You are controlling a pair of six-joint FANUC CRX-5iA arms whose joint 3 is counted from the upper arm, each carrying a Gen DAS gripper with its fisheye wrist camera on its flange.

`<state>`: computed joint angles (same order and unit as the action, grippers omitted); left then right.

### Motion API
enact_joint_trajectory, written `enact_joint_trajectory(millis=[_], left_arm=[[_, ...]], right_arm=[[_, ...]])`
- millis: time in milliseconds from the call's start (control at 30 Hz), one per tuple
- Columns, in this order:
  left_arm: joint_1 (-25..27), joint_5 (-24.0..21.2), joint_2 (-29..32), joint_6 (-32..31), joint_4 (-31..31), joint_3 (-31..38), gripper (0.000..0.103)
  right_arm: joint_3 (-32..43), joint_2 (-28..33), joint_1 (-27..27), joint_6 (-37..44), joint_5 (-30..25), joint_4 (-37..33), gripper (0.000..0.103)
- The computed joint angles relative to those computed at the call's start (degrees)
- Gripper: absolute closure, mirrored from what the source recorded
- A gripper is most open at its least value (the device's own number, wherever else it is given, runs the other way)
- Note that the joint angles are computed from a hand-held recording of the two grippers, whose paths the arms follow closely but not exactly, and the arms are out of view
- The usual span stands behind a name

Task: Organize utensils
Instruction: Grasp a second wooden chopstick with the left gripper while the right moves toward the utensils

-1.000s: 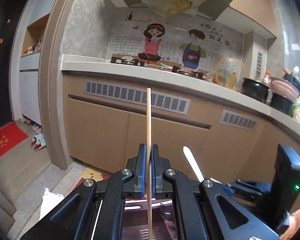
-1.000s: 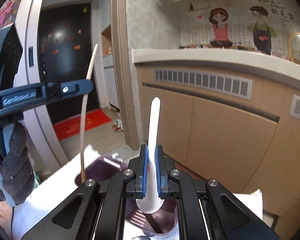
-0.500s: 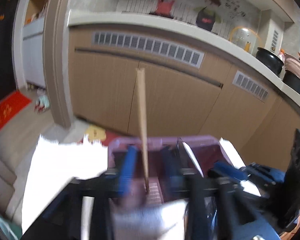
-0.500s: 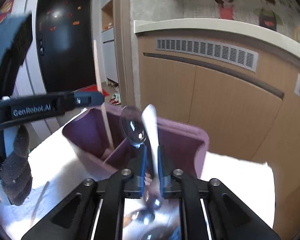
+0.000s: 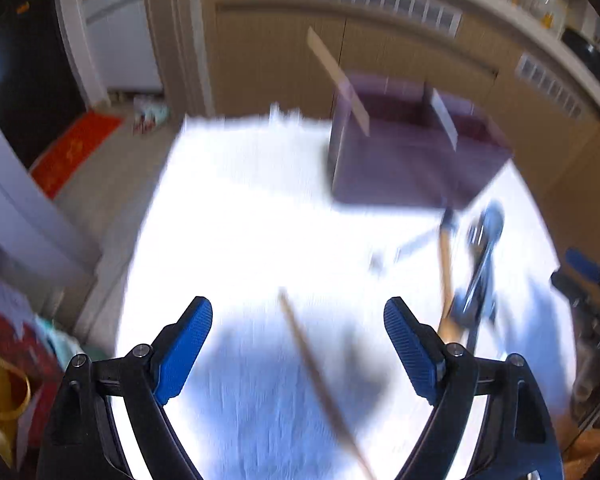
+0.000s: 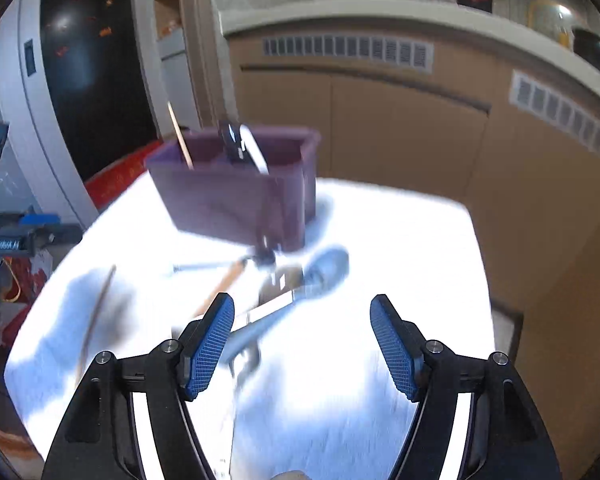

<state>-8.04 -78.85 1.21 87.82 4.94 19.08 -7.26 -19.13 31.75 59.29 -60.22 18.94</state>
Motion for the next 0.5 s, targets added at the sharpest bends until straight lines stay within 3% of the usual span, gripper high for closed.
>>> enact_joint_trajectory(millis=[133, 367, 500], left_arm=[[0.3, -4.1, 0.0, 0.3, 3.1, -3.7, 0.043], [-3.0, -4.0, 1.7, 3.0, -1.4, -3.9, 0.049], [-3.7, -1.8, 1.1, 1.0, -0.6, -4.8, 0.063]], right_arm=[[-4.0, -2.8, 1.7, -2.7, -1.2, 1.5, 0.031], [-7.2, -5.4, 4.6, -5.2, -1.2, 3.7, 0.021], [-7.5, -5.4, 5.3, -5.5, -1.8, 4.5, 0.020]])
